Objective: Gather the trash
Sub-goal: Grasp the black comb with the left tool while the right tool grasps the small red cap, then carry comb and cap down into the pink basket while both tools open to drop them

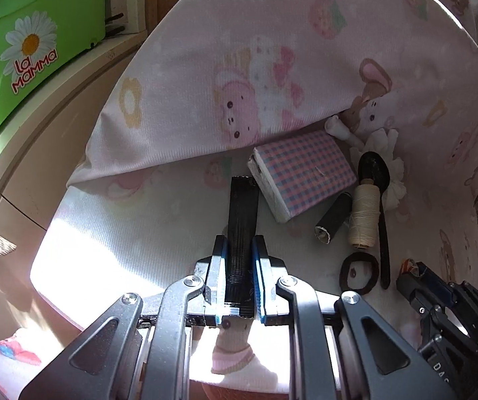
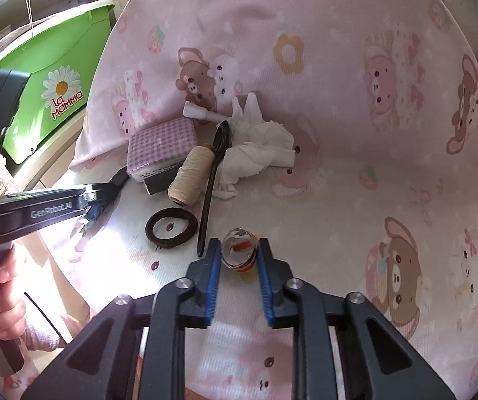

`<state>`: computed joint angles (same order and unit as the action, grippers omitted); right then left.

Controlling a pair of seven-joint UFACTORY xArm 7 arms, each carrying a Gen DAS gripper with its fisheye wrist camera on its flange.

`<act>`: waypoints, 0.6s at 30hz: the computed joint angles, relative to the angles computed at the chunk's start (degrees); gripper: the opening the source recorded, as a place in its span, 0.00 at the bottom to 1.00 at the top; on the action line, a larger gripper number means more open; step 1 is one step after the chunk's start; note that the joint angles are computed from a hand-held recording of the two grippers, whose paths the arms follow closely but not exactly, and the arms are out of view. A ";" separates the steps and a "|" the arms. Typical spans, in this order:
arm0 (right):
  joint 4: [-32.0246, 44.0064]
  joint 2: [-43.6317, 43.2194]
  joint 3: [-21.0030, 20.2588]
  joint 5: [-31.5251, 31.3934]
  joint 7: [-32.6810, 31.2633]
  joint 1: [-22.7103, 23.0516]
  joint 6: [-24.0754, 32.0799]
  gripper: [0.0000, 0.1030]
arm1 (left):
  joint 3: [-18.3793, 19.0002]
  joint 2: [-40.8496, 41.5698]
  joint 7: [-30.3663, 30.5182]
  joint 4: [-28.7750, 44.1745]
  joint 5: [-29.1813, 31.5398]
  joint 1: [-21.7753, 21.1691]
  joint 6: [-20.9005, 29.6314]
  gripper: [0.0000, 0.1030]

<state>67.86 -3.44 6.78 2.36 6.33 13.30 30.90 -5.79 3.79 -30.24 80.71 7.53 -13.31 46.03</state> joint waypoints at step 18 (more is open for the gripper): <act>-8.78 -13.08 -1.15 8.63 -6.22 2.95 -5.27 0.14 | -3.64 -19.05 -3.50 -16.74 10.27 3.68 -11.66 0.12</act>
<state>59.07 -16.51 5.63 10.99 0.11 16.26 25.63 -9.43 -15.26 -33.74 63.96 17.81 -9.63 34.37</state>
